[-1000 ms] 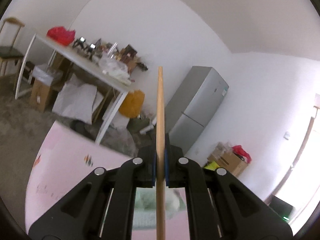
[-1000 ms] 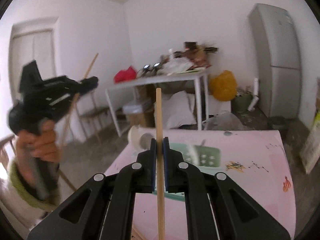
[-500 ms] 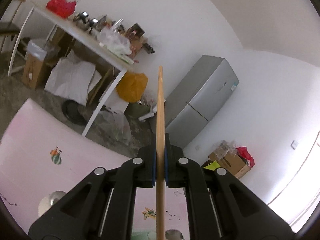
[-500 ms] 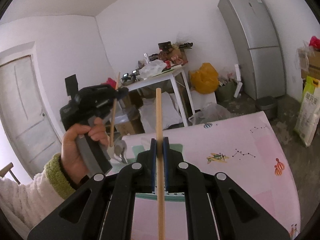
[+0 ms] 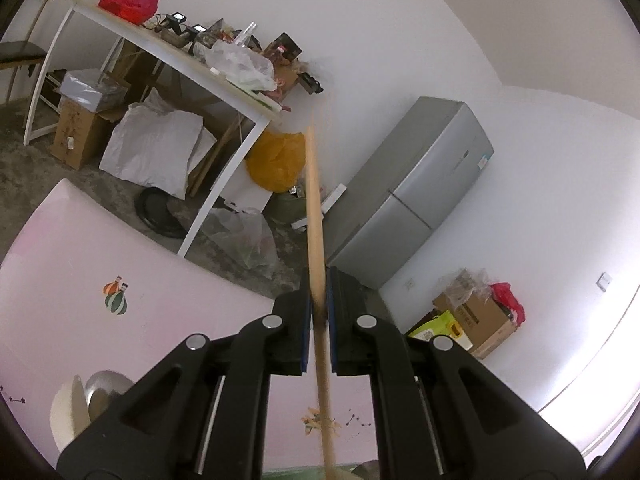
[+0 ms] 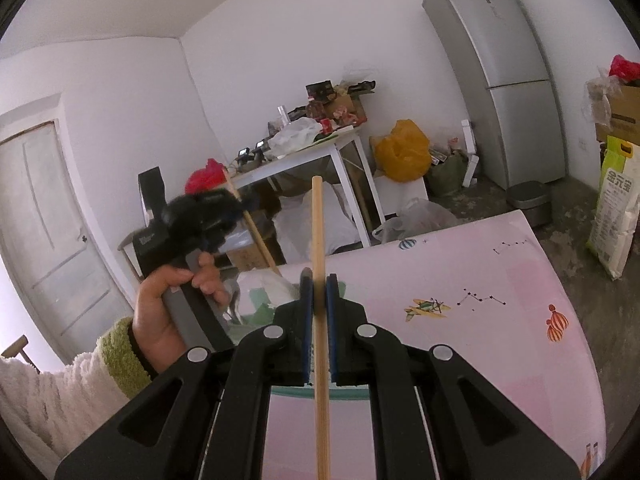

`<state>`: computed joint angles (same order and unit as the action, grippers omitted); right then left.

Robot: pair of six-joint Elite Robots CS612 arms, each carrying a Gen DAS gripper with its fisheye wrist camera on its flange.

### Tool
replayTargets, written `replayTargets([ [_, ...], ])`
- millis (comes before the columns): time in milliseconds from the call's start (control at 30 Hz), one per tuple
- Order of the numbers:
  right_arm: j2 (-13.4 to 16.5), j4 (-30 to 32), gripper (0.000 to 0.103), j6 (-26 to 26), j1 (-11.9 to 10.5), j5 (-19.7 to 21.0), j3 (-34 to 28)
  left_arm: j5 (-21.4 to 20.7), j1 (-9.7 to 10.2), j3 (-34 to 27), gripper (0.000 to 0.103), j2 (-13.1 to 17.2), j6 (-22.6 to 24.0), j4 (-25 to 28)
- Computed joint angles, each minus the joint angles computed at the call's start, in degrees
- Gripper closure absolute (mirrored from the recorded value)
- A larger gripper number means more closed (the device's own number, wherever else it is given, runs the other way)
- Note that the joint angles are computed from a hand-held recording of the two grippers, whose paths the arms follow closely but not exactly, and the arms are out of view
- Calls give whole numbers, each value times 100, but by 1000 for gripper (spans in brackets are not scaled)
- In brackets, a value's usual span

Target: Organize utensils

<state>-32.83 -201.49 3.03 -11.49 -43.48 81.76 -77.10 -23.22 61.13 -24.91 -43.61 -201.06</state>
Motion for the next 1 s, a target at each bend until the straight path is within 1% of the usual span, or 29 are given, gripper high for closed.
replayTargets([
  [100, 3, -3, 96, 45, -14, -4, -3, 11, -8, 78, 98, -28, 24, -36],
  [267, 0, -90, 96, 133, -19, 8, -13, 35, -52, 316, 98, -140, 334, -164],
  [433, -47, -228, 96, 101, -32, 36, 99, 46, -113, 718, 98, -320, 548, -310],
  [533, -100, -295, 96, 86, -35, 44, 191, 27, -136, 955, 98, -432, 593, -389],
  [667, -162, -436, 96, 137, -41, 81, 313, 160, -178, 1294, 98, -616, 813, -573],
  [867, -243, -555, 96, 186, -33, 200, 452, 271, -181, 1811, 98, -919, 812, -848],
  [967, -269, -588, 96, 195, -28, 291, 493, 306, -181, 2105, 94, -1075, 756, -965],
  [1000, -280, -589, 96, 185, -27, 323, 513, 328, -191, 2192, 90, -1126, 740, -968],
])
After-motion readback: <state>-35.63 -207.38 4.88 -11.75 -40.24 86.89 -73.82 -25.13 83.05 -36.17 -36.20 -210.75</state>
